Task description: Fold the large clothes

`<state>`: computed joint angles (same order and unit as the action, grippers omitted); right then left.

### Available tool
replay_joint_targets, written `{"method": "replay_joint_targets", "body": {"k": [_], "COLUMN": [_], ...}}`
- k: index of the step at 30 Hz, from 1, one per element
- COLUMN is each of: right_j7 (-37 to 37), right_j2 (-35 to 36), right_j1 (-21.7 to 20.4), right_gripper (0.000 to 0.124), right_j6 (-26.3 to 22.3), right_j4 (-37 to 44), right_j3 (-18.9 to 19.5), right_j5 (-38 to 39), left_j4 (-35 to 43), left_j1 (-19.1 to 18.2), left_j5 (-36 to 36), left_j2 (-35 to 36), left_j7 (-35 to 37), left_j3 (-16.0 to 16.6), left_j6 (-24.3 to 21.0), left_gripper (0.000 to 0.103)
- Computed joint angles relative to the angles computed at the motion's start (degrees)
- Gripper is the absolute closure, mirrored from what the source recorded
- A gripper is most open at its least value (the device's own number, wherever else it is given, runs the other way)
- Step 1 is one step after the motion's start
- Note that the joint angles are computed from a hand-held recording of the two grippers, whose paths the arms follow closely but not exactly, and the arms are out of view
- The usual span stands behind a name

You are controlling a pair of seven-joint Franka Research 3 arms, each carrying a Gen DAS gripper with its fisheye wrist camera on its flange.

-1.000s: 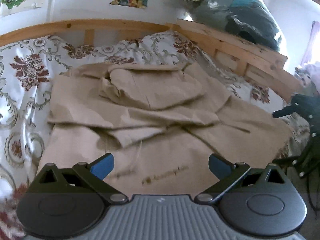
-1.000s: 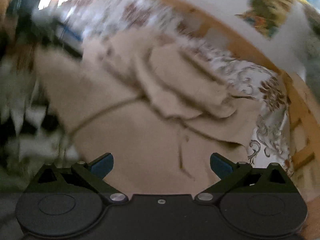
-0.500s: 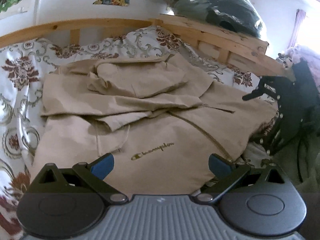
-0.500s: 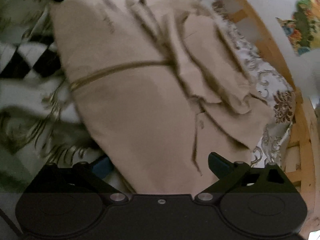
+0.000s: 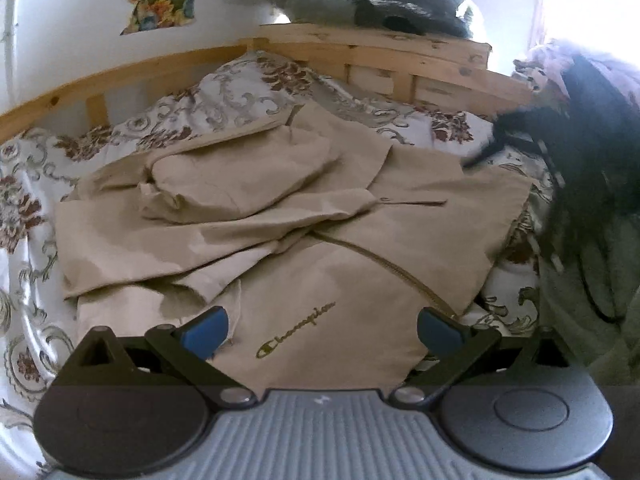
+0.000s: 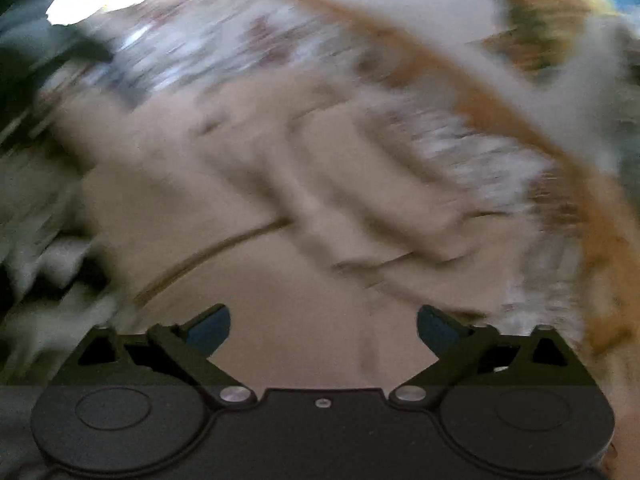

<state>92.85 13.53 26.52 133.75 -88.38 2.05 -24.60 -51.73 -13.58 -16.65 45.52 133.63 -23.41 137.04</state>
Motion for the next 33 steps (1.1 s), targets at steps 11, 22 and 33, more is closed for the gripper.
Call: {"method": "replay_joint_targets", "body": {"k": [11,22,33], "right_j7": [0.88,27.83,30.89], "right_j2": [3.12,5.90,3.41], "right_j1": [5.67,2.56,4.11], "right_gripper": [0.053,0.104,0.105], "right_j6": [-2.39,11.78,13.38], "right_j4": [1.67,8.61,3.90], "right_j3": [-3.01,-6.10,-7.56], "right_j5": [-16.10,-21.51,-26.84], "left_j4": [1.08,14.61,1.80], "left_j1": [0.23,-6.94,-11.30], "left_j5": [0.52,4.40,24.69], "left_j2": [0.54,6.66,0.16], "left_j7": [-8.33,-6.29,-24.78], "left_j3": [0.68,3.45,15.13], "left_j6": [1.04,-1.36,3.76], "left_gripper": [0.001,0.001,0.051]}}
